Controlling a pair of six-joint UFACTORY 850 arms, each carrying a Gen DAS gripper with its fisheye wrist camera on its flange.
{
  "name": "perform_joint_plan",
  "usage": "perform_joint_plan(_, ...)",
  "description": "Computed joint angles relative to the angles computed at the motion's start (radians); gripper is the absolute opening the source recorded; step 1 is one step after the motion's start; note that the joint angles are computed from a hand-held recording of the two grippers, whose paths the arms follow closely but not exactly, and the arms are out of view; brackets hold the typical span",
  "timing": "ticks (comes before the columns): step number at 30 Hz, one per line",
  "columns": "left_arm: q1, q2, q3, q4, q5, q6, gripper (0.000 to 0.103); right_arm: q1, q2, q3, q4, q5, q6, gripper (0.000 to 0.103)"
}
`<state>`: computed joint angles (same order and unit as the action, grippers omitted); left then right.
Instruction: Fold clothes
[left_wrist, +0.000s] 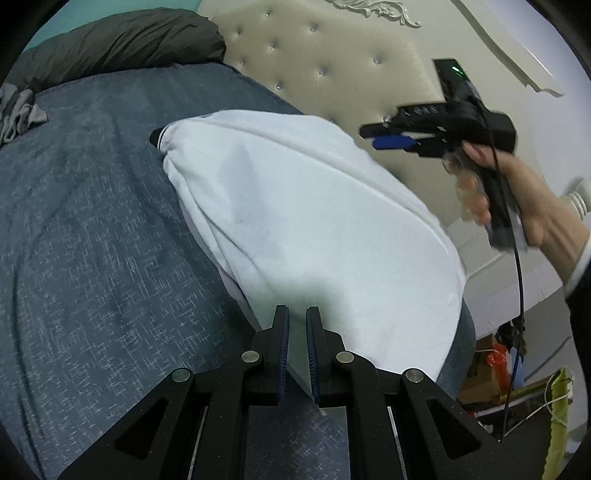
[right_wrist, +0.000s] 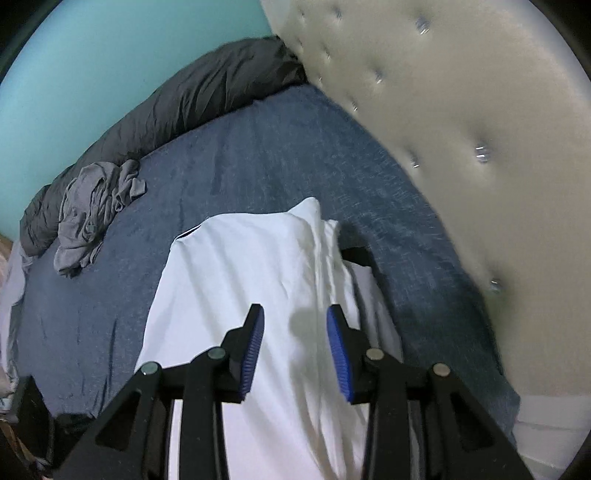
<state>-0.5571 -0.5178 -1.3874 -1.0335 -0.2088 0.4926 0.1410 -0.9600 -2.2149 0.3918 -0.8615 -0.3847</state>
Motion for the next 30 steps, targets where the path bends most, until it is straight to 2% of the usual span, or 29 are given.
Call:
perform_joint_plan(4,-0.003,0.005,0.018,-0.103,0.013,0.117,0.010,0.011,-0.144,-0.226,-0.053,-0.112,0.077,0.034)
perform_joint_plan(7,-0.005,0.007,0.022,-0.141,0.015,0.159,0.010,0.017,-0.224,-0.357,-0.077,-0.167,0.105,0.022)
perform_joint_plan(9,-0.004,0.003,0.020,-0.156,0.014,0.177,0.010,0.018,-0.254,-0.406,-0.076,-0.181,0.110,0.005)
perform_joint_plan(12,-0.001,-0.002,0.018,-0.208,0.012,0.232,0.010,0.021,-0.312,-0.504,-0.081,-0.212,0.124,0.003)
perform_joint_plan(13,-0.001,-0.002,0.019,-0.226,0.011,0.247,0.010,0.024,-0.296,-0.478,-0.098,-0.185,0.132,0.003)
perform_joint_plan(16,0.002,-0.004,0.023,-0.266,0.006,0.280,0.010,0.032,-0.209,-0.325,-0.176,-0.026,0.181,0.002)
perform_joint_plan(17,0.003,-0.004,0.025,-0.279,0.004,0.290,0.010,0.034,-0.211,-0.326,-0.205,-0.017,0.205,0.002)
perform_joint_plan(20,0.004,0.000,0.030,-0.281,0.002,0.292,0.010,0.042,-0.276,-0.431,-0.282,-0.070,0.270,0.002)
perform_joint_plan(24,0.004,0.009,0.036,-0.245,0.002,0.258,0.010,0.035,-0.292,-0.445,-0.275,-0.084,0.300,0.003)
perform_joint_plan(28,0.007,0.012,0.038,-0.247,-0.003,0.254,0.010,0.016,-0.175,-0.245,-0.195,0.036,0.265,0.006)
perform_joint_plan(30,0.005,0.016,0.040,-0.230,0.001,0.236,0.010,-0.003,-0.152,-0.213,-0.106,0.022,0.214,0.021)
